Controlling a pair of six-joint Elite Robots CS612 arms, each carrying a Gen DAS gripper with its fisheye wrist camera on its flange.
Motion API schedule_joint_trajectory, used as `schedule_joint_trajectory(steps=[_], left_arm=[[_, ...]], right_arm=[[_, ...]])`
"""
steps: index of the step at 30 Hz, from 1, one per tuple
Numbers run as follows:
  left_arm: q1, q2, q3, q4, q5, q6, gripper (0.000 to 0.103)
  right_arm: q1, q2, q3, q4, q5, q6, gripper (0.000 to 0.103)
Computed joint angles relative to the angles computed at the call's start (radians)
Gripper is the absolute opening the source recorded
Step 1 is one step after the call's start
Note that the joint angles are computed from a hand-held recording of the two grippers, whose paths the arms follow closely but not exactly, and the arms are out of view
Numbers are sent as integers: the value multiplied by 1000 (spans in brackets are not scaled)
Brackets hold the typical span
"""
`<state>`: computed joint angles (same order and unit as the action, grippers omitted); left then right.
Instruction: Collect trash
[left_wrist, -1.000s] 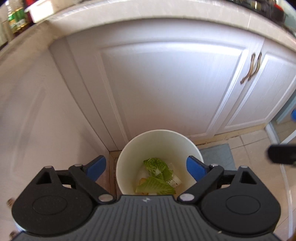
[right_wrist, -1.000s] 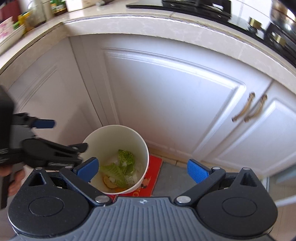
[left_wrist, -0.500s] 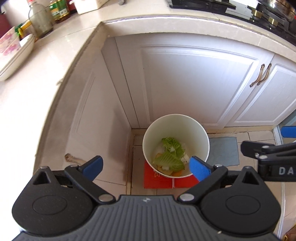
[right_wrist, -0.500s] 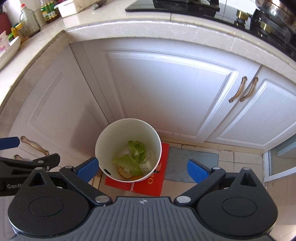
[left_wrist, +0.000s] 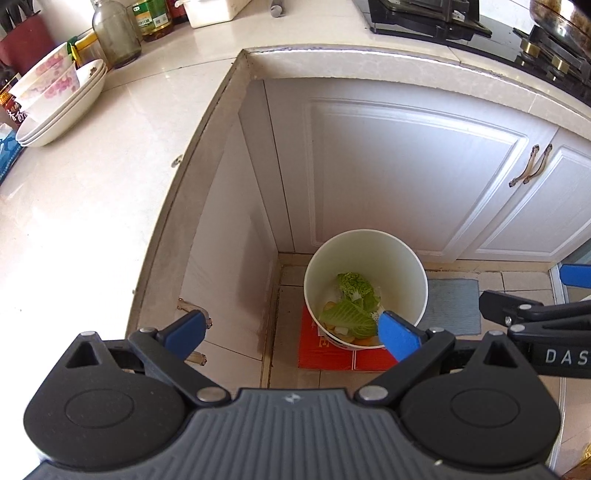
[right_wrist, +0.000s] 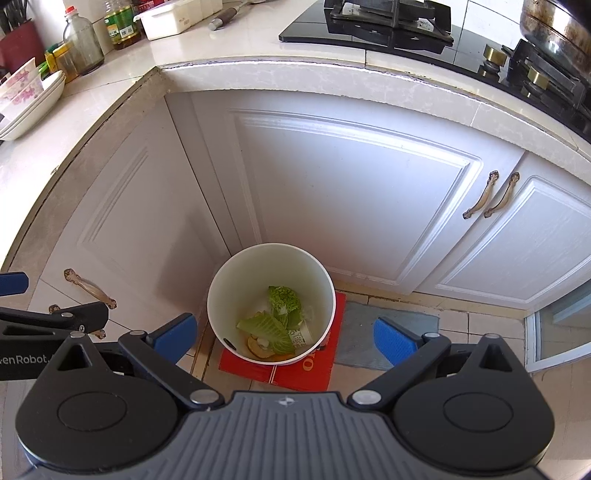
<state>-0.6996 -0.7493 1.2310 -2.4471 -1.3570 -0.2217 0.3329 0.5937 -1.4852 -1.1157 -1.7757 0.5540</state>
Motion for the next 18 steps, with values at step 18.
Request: schedule_joint_trajectory(steps=[18], left_arm=[[4,-5,1,16,-16,10,100]], right_arm=[[9,-11,7,32,-12,31,103]])
